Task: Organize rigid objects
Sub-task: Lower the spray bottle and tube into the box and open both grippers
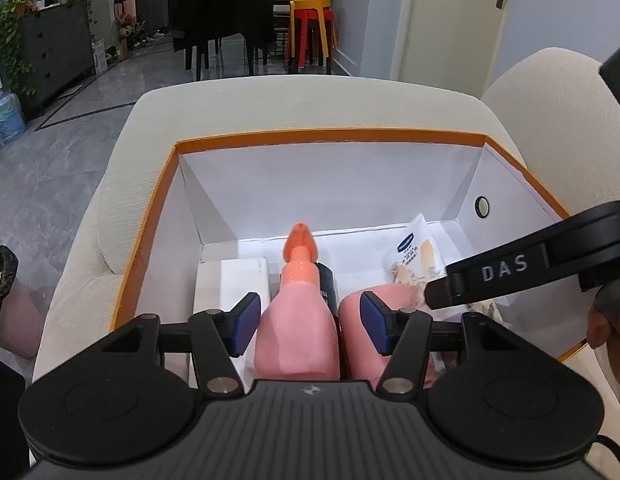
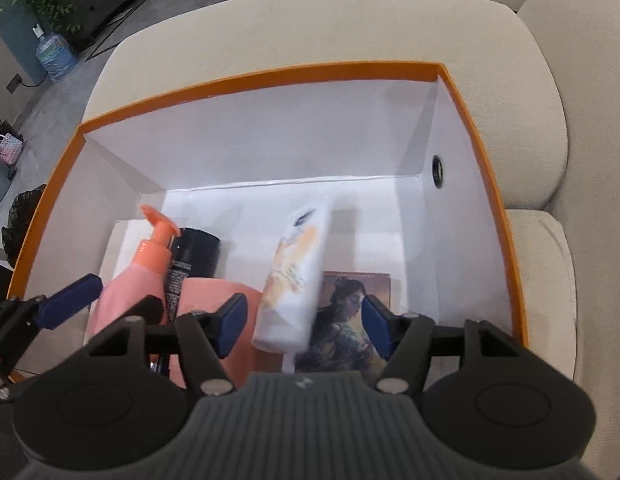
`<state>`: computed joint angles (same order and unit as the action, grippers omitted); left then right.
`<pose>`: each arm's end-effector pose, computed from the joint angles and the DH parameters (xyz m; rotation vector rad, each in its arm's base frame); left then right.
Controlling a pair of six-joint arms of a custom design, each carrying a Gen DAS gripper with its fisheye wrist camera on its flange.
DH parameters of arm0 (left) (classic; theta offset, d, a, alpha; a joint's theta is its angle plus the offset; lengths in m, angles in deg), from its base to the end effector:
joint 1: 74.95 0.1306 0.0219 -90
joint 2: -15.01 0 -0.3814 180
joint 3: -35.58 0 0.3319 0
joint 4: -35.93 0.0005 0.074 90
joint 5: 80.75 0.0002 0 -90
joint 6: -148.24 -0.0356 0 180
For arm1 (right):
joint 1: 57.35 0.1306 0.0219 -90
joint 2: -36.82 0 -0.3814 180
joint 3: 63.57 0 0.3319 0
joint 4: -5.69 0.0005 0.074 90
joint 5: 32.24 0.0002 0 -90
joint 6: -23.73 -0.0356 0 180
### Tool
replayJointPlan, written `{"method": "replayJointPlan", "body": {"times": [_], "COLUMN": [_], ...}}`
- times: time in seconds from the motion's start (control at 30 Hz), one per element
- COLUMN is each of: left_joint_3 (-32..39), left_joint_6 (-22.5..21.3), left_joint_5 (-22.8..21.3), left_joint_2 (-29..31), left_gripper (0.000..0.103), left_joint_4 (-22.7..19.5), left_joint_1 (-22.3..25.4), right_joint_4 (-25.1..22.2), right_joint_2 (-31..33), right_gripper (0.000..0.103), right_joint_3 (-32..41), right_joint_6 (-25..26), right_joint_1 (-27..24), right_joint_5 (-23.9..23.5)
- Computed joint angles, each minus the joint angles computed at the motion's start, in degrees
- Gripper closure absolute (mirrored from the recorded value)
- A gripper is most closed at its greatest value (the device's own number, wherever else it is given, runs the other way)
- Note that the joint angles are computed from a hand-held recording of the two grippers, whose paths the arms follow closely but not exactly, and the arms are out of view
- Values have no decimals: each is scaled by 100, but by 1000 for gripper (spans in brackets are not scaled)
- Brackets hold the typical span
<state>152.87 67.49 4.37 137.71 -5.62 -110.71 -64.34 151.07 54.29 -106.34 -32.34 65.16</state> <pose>0.5151 -0.3678 0.3401 0.5117 2.3484 -0.2681 0.5036 0.2293 0.3990 0.3931 2.6938 0.1572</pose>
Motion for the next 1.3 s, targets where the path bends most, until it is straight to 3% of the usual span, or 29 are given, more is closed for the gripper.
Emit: {"method": "replayJointPlan", "body": {"times": [0.6, 1.3], "left_joint_3": [-259, -1270], "left_joint_6": [-7, -5], "left_joint_5": [11, -117], "left_joint_2": [-299, -1321], "left_gripper": [37, 37], "left_joint_4": [29, 448], "left_joint_1": [-17, -48], "right_joint_4": [-72, -64], "right_joint_2": [-219, -1068], "right_gripper": [40, 39], "right_joint_3": [-96, -549], "right_joint_6": [-56, -364], "right_joint_1": [154, 655], "right_joint_5": [174, 605]}}
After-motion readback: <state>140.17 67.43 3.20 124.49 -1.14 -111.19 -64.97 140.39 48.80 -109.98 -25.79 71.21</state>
